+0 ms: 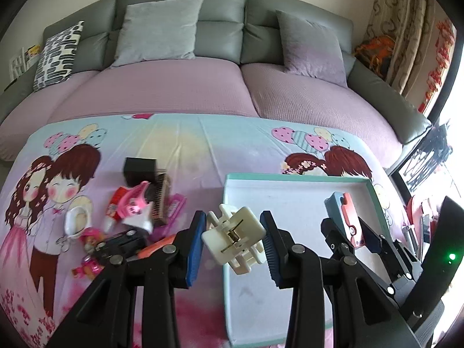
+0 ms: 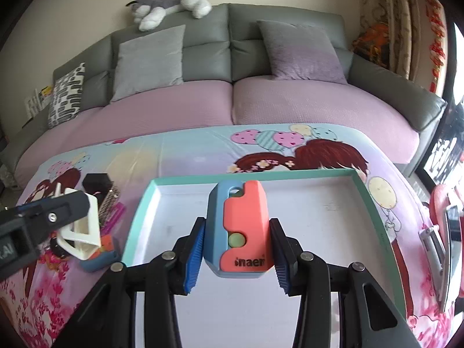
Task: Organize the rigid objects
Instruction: 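Carry the white clip with left tool while right tool carries the knife over the tray, then open right gripper to drop the knife in the tray while left gripper releases the clip there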
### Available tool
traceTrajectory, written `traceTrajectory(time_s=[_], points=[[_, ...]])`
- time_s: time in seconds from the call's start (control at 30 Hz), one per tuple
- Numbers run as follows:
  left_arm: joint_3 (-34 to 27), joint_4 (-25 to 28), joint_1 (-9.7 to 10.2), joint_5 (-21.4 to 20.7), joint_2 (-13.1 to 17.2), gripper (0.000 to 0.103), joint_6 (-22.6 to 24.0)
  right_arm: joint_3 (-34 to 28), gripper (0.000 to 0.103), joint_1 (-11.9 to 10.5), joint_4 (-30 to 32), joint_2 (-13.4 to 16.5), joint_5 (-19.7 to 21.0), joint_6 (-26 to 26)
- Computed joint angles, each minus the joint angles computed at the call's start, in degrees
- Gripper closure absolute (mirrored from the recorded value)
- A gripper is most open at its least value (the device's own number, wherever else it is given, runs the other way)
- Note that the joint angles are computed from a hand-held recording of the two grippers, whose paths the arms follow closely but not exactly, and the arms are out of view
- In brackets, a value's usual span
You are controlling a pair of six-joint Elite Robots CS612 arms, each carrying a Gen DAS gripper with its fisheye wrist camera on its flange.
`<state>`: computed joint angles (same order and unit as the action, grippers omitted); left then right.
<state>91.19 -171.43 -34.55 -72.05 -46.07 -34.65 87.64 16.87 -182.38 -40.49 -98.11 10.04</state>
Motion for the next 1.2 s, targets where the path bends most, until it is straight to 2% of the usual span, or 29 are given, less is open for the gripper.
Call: traceTrajectory(time_s=[0.13, 0.5, 0.9, 1.2], points=[[-2.03, 1.94, 0.11, -1.07, 1.3, 0.064, -0.28, -0.34, 0.058, -0.23, 1.06, 0.27, -3.23, 0.82], [-6.73, 6.16, 0.12, -2.94, 4.79, 0.064, 0.4, -1.05, 0.057, -0.85, 4.6, 0.95, -6.36, 2.05], [-7.4, 7.72, 0.31, -3.2, 5.98, 0.063, -0.11, -1.84, 0.057, -1.1, 7.91, 1.57, -5.73, 2.58], [-7.11, 6.9, 0.47, -3.97, 5.98, 0.062, 0.22, -2.07, 0.057, -1.11, 8.88, 1.78, -6.02, 3.29]])
